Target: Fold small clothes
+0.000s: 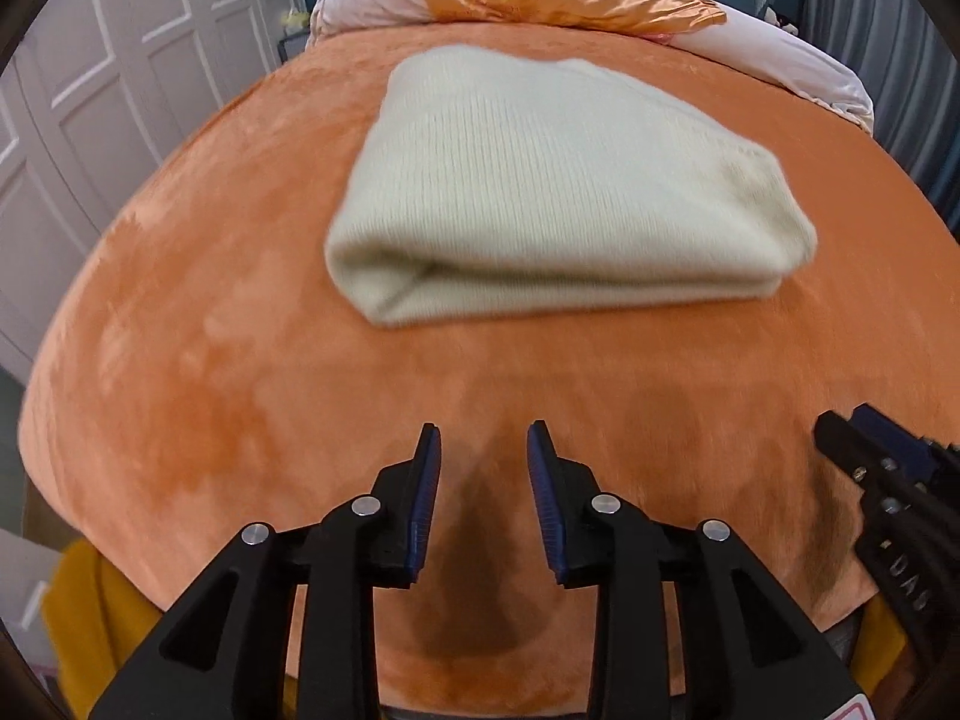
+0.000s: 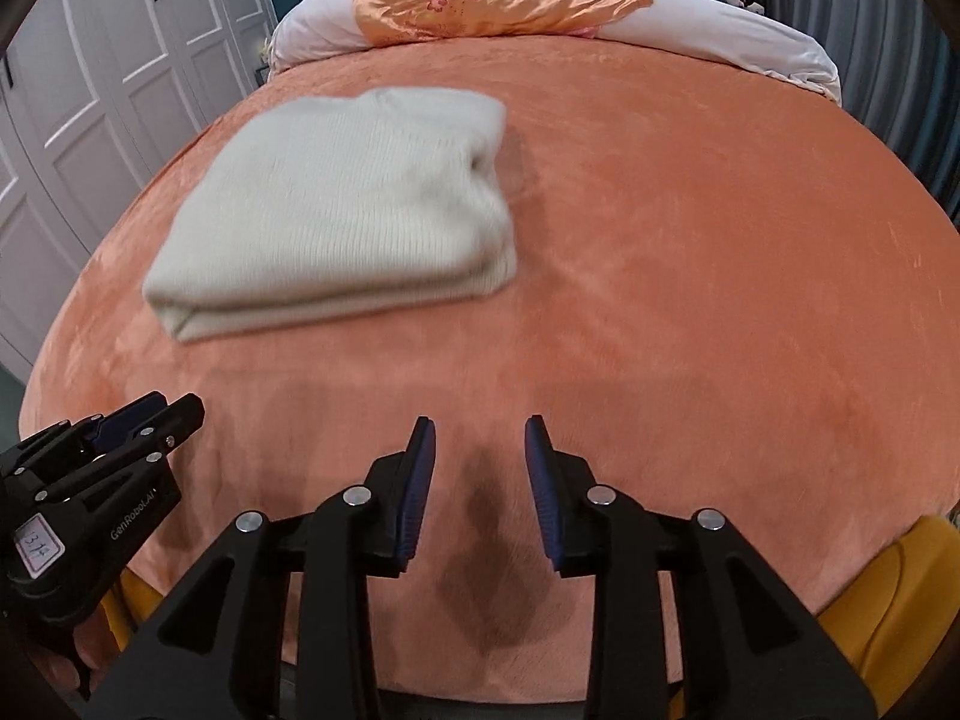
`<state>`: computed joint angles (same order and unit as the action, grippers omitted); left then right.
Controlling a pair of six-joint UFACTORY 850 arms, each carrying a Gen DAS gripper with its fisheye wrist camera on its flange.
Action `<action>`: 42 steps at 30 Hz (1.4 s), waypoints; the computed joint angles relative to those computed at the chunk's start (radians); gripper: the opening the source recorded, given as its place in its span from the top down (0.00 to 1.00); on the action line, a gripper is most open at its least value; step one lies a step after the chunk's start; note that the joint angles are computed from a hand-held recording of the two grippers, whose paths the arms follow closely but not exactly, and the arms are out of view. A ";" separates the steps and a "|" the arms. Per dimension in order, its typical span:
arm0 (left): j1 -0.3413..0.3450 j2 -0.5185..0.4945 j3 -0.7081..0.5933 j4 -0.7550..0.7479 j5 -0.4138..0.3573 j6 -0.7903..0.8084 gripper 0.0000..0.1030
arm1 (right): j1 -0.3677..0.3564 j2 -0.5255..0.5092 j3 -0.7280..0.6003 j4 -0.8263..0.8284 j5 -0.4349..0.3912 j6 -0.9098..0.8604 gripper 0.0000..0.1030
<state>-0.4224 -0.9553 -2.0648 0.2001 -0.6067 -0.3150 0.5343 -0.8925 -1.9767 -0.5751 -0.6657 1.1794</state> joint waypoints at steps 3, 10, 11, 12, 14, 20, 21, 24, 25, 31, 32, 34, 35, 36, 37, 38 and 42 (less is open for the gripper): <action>-0.005 0.033 0.075 0.041 0.057 -0.063 0.66 | 0.013 0.002 0.026 -0.010 0.003 0.022 0.71; -0.025 0.084 0.203 0.280 0.190 -0.290 0.52 | 0.042 0.007 0.068 -0.127 0.012 0.096 0.57; -0.027 0.086 0.209 0.312 0.194 -0.323 0.47 | 0.049 0.000 0.063 -0.153 0.004 0.107 0.54; -0.030 0.084 0.211 0.362 0.192 -0.377 0.42 | 0.053 -0.002 0.065 -0.173 0.004 0.118 0.53; -0.030 0.086 0.220 0.402 0.200 -0.433 0.38 | 0.060 -0.002 0.077 -0.226 0.010 0.151 0.47; -0.030 0.084 0.232 0.508 0.215 -0.567 0.30 | 0.075 0.001 0.112 -0.362 0.013 0.273 0.40; -0.030 0.082 0.231 0.519 0.215 -0.580 0.28 | 0.075 0.005 0.123 -0.383 0.019 0.299 0.40; -0.031 0.082 0.236 0.553 0.213 -0.630 0.22 | 0.074 0.010 0.134 -0.404 0.024 0.329 0.37; -0.033 0.081 0.234 0.567 0.207 -0.652 0.20 | 0.076 0.010 0.137 -0.409 0.022 0.340 0.35; -0.030 0.077 0.233 0.587 0.204 -0.705 0.12 | 0.077 0.005 0.132 -0.389 -0.006 0.360 0.18; -0.034 0.073 0.227 0.601 0.193 -0.711 0.12 | 0.078 -0.001 0.123 -0.379 -0.014 0.347 0.06; -0.037 0.070 0.223 0.614 0.184 -0.716 0.12 | 0.077 -0.014 0.101 -0.346 -0.028 0.309 0.04; -0.037 0.071 0.224 0.610 0.184 -0.714 0.12 | 0.077 -0.015 0.100 -0.345 -0.030 0.307 0.04; -0.037 0.071 0.224 0.609 0.184 -0.714 0.12 | 0.077 -0.015 0.100 -0.345 -0.029 0.306 0.04; -0.037 0.070 0.223 0.609 0.183 -0.714 0.12 | 0.077 -0.015 0.100 -0.343 -0.028 0.307 0.04; -0.037 0.070 0.223 0.609 0.183 -0.713 0.11 | 0.076 -0.013 0.102 -0.343 -0.026 0.307 0.04; -0.037 0.067 0.217 0.610 0.177 -0.715 0.11 | 0.077 -0.013 0.102 -0.341 -0.027 0.307 0.04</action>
<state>-0.4597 -0.8884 -1.8478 0.8101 -0.4298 -1.0298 0.6115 -0.9052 -1.8749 -0.9161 -0.6927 1.4861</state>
